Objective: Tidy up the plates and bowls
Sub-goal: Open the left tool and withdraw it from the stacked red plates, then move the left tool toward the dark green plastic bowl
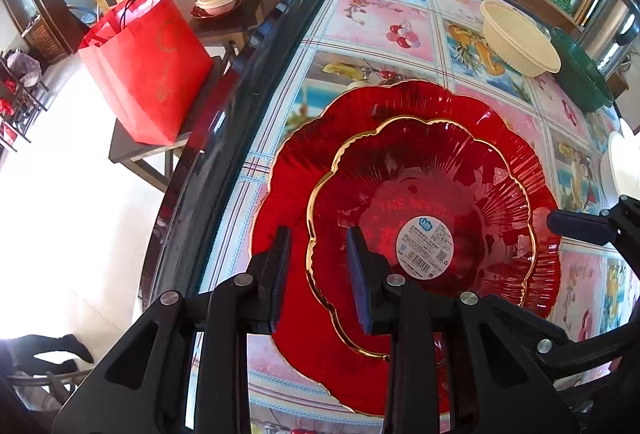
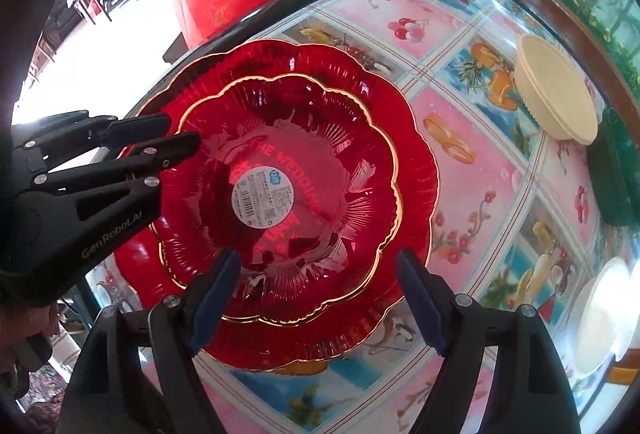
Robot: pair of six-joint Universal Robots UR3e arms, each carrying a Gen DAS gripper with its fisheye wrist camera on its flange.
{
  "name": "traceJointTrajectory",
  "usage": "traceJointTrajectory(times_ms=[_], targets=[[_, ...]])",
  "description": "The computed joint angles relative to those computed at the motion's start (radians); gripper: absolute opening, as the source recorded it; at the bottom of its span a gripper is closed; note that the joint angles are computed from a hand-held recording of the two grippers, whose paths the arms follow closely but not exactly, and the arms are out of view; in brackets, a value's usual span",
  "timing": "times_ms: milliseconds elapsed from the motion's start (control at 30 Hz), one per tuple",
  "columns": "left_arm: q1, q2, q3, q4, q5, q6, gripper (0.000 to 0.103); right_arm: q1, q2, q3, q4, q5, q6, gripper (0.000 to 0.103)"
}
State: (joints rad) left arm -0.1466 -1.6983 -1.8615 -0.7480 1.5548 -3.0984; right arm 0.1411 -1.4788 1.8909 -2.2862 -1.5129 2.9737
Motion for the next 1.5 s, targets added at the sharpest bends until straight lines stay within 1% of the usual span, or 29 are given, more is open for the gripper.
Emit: traceJointTrajectory(times_ms=[33, 67, 100, 133, 167, 200, 233, 267, 333, 433, 567, 767, 867, 1067, 1200, 1333, 1500], targets=[[0.002, 0.004, 0.003, -0.010, -0.005, 0.001, 0.031, -0.006, -0.011, 0.010, -0.005, 0.009, 0.004, 0.080], [0.003, 0.011, 0.004, -0.017, -0.006, 0.001, 0.037, -0.014, -0.026, 0.024, -0.010, 0.023, 0.006, 0.080], [0.005, 0.020, 0.004, -0.023, -0.008, 0.002, 0.040, -0.020, -0.037, 0.032, -0.011, 0.032, 0.006, 0.080], [0.009, 0.027, 0.002, -0.027, -0.020, 0.003, 0.048, -0.027, -0.050, 0.042, -0.012, 0.043, 0.005, 0.080], [0.012, 0.037, 0.004, -0.035, -0.030, 0.003, 0.052, -0.036, -0.070, 0.057, -0.012, 0.056, 0.004, 0.080], [0.006, 0.043, 0.007, -0.036, -0.023, -0.001, 0.054, -0.049, -0.091, 0.069, -0.009, 0.072, 0.004, 0.080], [-0.008, 0.047, 0.014, -0.034, -0.001, -0.004, 0.062, -0.063, -0.115, 0.083, -0.007, 0.086, 0.005, 0.080], [-0.020, 0.051, 0.020, -0.032, 0.018, -0.005, 0.066, -0.078, -0.139, 0.097, -0.006, 0.101, 0.003, 0.080], [-0.032, 0.064, 0.029, -0.027, 0.025, -0.008, 0.067, -0.108, -0.178, 0.120, 0.002, 0.128, -0.006, 0.080], [-0.045, 0.073, 0.054, -0.033, 0.011, -0.020, 0.072, -0.175, -0.260, 0.175, 0.013, 0.172, -0.025, 0.080], [-0.093, 0.046, 0.109, -0.035, 0.003, -0.034, 0.072, -0.300, -0.389, 0.255, 0.055, 0.244, -0.065, 0.080], [-0.184, -0.047, 0.225, -0.051, -0.008, -0.071, 0.072, -0.463, -0.522, 0.314, 0.157, 0.286, -0.141, 0.080], [-0.232, -0.100, 0.287, -0.062, -0.002, -0.088, 0.072, -0.556, -0.607, 0.338, 0.237, 0.307, -0.204, 0.080], [-0.304, -0.194, 0.409, -0.091, 0.004, -0.119, 0.072, -0.707, -0.701, 0.362, 0.352, 0.340, -0.311, 0.080], [-0.345, -0.263, 0.506, -0.120, 0.013, -0.132, 0.072, -0.786, -0.729, 0.361, 0.410, 0.363, -0.370, 0.080], [-0.382, -0.338, 0.612, -0.152, 0.020, -0.144, 0.072, -0.846, -0.732, 0.352, 0.439, 0.374, -0.416, 0.080], [-0.422, -0.456, 0.793, -0.212, 0.025, -0.168, 0.072, -0.931, -0.704, 0.330, 0.462, 0.393, -0.473, 0.080]])
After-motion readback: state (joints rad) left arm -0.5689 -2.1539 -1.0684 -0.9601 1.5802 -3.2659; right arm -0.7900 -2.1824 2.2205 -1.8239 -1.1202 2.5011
